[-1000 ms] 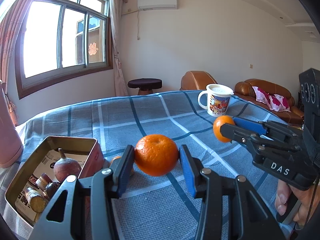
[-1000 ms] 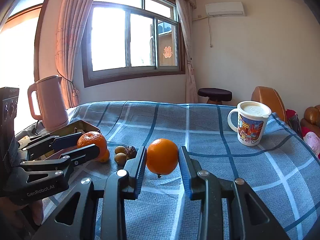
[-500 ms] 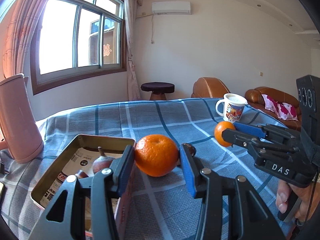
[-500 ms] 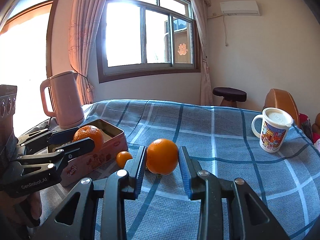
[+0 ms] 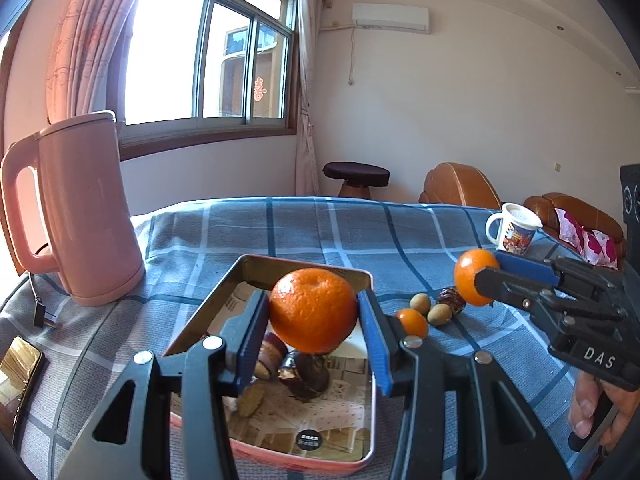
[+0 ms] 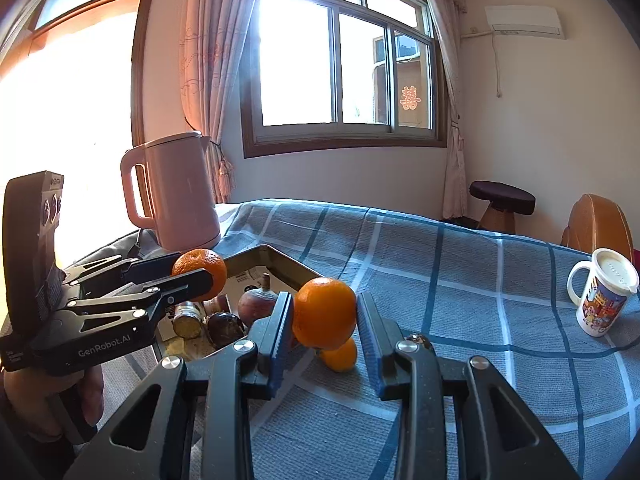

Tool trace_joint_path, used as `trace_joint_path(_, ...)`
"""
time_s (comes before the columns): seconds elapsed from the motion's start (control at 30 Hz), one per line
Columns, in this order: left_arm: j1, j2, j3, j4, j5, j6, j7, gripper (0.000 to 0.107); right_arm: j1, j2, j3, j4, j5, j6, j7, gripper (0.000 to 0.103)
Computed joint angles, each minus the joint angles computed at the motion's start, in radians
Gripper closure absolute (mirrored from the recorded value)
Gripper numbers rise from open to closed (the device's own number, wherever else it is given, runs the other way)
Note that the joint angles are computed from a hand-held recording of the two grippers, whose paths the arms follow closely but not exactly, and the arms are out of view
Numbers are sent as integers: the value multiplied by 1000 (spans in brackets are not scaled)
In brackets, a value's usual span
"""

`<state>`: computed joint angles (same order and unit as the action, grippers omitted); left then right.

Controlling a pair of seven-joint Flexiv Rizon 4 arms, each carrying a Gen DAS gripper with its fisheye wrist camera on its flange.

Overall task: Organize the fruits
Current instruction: 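Lower both oranges into the tin and open both tools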

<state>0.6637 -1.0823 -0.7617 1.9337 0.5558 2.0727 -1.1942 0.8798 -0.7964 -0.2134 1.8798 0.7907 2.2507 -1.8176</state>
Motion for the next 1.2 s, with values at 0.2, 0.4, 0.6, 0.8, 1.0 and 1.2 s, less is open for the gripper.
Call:
trace_joint_path(0.2,33,-9,-8,-18,-26,-37,3,59,46,-29,-36,-52,-20,-69,-7,68)
trace_joint_path(0.4,47,-19,-14,-29,-66,-67,29,59,110,-66,-99,-81,-69,-137,39,68)
trace_joint_path(0.6,57,-32,-24,-31,-106,-94,66,59,161,-101,-159,-96,-126,-196,101,68)
trace_joint_path(0.8,56,-33,-23,-27,-145,-115,99,59,182,-130,-193,-99,-184,-238,180,68)
trace_joint_path(1.0,48,-34,-21,-22,-177,-125,132,59,203,-150,-230,-85,-235,-261,261,68)
trace_joint_path(1.2,43,-30,-16,-18,-194,-120,143,59,210,-162,-250,-67,-294,-262,338,68)
